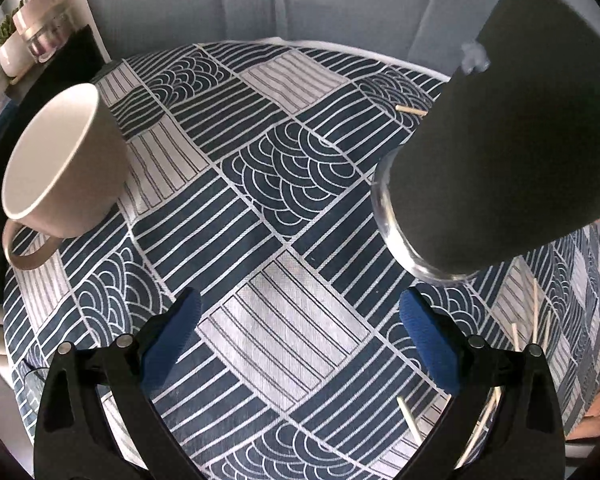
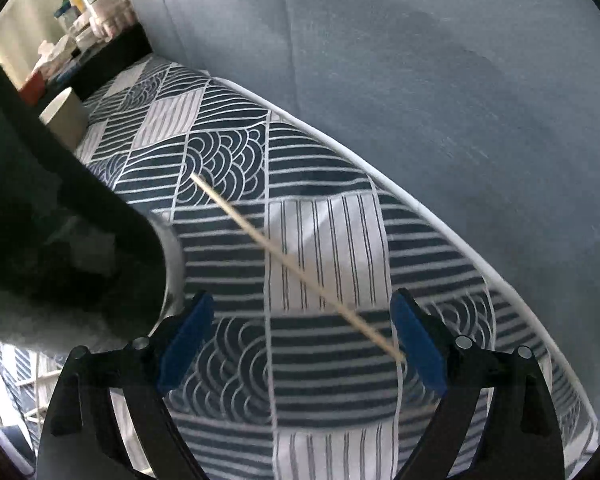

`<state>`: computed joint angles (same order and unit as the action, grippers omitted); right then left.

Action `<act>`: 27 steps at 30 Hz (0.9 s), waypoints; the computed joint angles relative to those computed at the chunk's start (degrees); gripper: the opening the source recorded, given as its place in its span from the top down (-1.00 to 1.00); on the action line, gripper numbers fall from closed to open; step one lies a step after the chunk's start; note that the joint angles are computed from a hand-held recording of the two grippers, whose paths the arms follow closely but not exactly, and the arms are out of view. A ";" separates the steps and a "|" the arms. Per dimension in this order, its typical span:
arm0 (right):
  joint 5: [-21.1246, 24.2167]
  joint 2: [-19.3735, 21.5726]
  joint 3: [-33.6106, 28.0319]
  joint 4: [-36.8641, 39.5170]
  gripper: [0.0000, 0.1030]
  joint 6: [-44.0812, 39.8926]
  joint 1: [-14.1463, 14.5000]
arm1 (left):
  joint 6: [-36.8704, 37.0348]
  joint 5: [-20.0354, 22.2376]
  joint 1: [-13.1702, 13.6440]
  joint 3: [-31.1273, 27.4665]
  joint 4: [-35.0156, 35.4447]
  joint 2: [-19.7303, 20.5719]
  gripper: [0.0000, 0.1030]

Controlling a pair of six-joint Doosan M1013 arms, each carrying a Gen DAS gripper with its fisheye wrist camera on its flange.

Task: Organize utensils
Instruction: 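Grasp another wooden chopstick from the cloth with the right gripper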

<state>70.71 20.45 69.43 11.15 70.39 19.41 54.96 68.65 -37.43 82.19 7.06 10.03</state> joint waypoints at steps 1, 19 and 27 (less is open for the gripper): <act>-0.08 0.37 -0.25 0.16 -0.65 -0.30 0.00 | 0.07 0.31 0.01 -0.10 0.14 0.23 -0.88; 0.08 0.01 0.75 -4.81 0.91 0.72 2.32 | 0.94 1.88 -0.41 -0.06 3.84 1.77 -0.84; 1.75 -4.96 7.11 3.22 0.91 10.44 -1.27 | 1.23 2.26 0.26 1.97 3.24 -1.13 0.04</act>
